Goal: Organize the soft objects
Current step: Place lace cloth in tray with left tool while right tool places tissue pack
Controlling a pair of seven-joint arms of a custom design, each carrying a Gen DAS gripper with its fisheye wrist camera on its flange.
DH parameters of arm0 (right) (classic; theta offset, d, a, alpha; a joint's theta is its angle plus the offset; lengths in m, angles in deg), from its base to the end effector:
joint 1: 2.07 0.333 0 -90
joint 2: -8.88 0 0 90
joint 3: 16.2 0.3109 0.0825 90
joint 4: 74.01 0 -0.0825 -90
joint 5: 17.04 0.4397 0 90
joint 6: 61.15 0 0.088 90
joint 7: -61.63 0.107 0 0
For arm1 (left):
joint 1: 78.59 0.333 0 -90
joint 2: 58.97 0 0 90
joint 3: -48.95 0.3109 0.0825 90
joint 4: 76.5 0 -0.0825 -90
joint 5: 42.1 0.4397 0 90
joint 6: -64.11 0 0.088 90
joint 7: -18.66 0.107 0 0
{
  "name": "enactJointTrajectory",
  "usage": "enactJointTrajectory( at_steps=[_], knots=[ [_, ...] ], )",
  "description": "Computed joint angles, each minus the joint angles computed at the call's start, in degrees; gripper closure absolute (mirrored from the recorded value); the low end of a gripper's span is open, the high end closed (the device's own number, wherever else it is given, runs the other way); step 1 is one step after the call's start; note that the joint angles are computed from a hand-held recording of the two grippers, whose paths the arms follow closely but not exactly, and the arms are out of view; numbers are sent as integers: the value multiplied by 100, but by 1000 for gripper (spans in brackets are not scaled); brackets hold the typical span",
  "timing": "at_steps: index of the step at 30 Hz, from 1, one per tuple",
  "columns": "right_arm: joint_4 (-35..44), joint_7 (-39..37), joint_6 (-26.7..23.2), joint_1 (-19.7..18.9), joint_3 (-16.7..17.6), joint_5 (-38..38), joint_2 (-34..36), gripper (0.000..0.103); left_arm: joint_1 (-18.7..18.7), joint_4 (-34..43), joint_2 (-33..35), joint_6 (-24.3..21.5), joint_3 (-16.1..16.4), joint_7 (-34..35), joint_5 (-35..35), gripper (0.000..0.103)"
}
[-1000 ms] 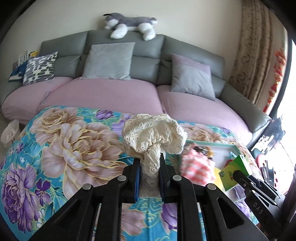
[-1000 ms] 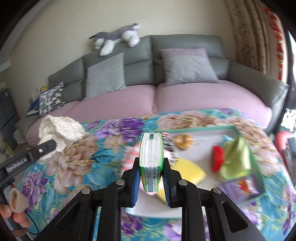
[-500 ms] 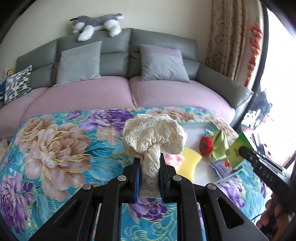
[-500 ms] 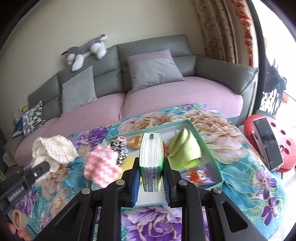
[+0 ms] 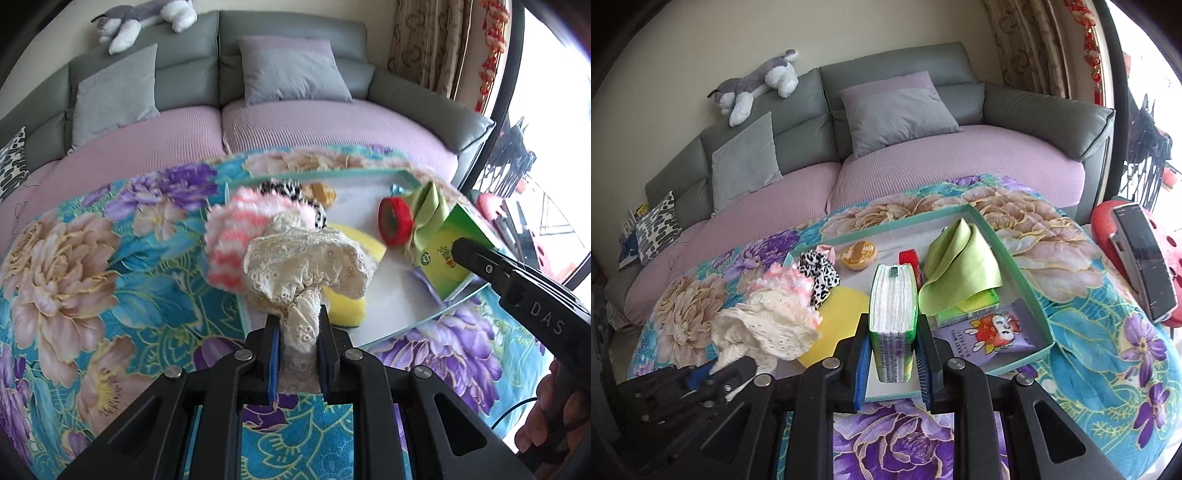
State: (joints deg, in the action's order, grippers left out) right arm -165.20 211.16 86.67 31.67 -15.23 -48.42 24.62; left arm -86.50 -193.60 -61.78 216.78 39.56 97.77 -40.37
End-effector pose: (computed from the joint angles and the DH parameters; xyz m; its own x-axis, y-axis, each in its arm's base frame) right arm 0.6074 0.4301 0.5351 0.0148 -0.9769 -0.2133 -0.7010 0.1420 -0.6989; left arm 0.6079 -0.1916 0.5122 -0.1636 -0.9831 0.0822 -0.7843 0.0791 -0.6153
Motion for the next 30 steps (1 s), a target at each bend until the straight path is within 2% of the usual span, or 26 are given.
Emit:
enactJointTrajectory(
  at_steps=[7,13,18,30],
  knots=[
    [168,-423,38,-28,42,506,288,79,39,213,379,-295,-26,-68,41,85],
    [325,-637,-19,27,-6,787,473,79,71,262,498,-276,-60,42,-62,85],
    [430,-757,-111,67,-57,922,581,79,117,315,578,-260,-79,268,-393,85],
    [529,-875,-178,109,-122,1007,665,79,169,541,817,-395,-117,305,-429,85]
  ],
)
